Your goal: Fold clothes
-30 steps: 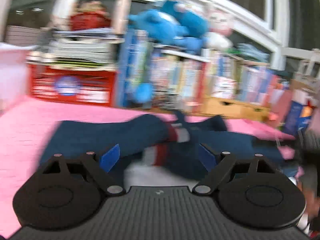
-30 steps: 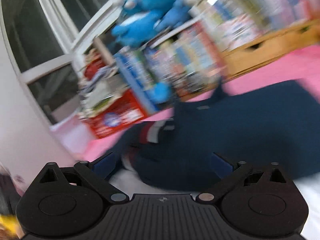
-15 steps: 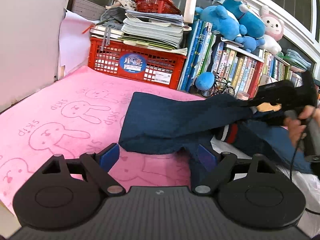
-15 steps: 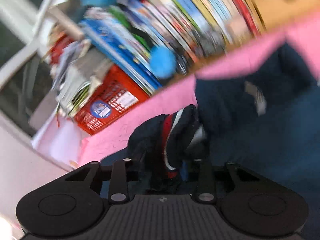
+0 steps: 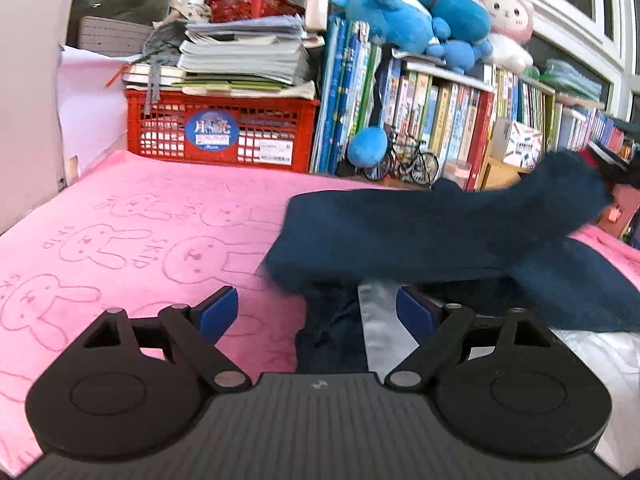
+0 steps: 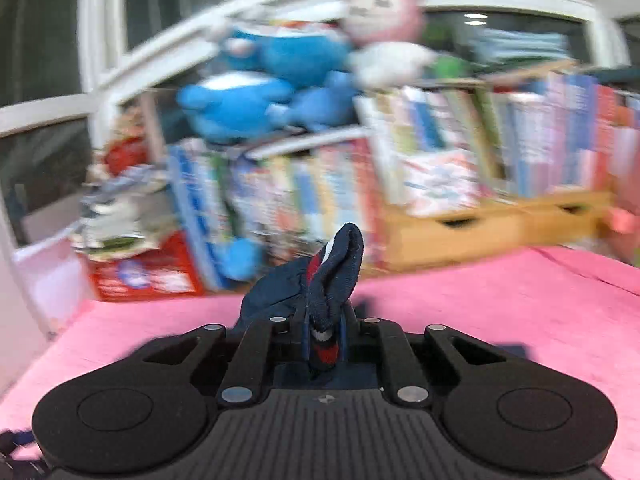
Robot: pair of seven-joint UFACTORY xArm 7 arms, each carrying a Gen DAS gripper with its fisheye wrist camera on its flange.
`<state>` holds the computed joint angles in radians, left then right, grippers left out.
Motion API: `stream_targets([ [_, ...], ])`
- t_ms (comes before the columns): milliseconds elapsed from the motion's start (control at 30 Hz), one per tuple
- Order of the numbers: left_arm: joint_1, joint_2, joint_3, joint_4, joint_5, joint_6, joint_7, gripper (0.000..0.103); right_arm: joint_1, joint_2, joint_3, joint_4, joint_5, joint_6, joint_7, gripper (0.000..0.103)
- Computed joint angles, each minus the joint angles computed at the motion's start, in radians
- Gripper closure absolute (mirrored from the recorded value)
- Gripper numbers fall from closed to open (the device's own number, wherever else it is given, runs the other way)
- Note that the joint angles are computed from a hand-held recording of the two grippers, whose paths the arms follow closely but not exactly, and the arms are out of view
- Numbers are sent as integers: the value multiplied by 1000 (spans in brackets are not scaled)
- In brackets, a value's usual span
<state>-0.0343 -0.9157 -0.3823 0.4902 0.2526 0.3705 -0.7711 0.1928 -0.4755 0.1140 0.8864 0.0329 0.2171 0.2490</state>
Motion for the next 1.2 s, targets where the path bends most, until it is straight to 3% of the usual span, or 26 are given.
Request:
stream_targets([
  [133, 30, 41, -50, 37, 26, 46, -20, 16, -80, -61, -12, -96, -29, 46, 30, 88],
  [300, 45, 77, -82, 71, 76, 109, -39, 16, -99, -45, -44, -150, -17, 44, 30, 88],
  [567, 55, 91, -85, 110, 138, 207, -121, 16, -64, 40, -89, -148, 14, 53, -54, 82],
  [633, 43, 54, -69, 102, 155, 204, -122, 16, -62, 8, -99, -152, 17, 81, -86, 71],
  [700, 31, 12, -49, 93, 165, 193, -109, 14, -72, -51, -101, -170, 7, 97, -117, 31],
  [733, 26, 0, -39, 93, 167, 192, -94, 13, -85, -87, -95, -187, -9, 91, -133, 24],
  [900, 30, -15, -54, 106, 156, 263, -62, 8, -153, -204, -40, -240, -92, 32, -173, 21],
  [1033, -12, -15, -45, 91, 125, 324, -43, 6, -11, -165, -96, -245, -46, -39, -261, 23],
  [1100, -28, -13, -46, 93, 115, 371, -34, 6, 49, -118, -108, -236, -18, -62, -296, 28],
  [1200, -32, -49, -50, 85, 126, 421, -38, 6, 153, -28, -156, -200, 50, -42, -357, 32],
])
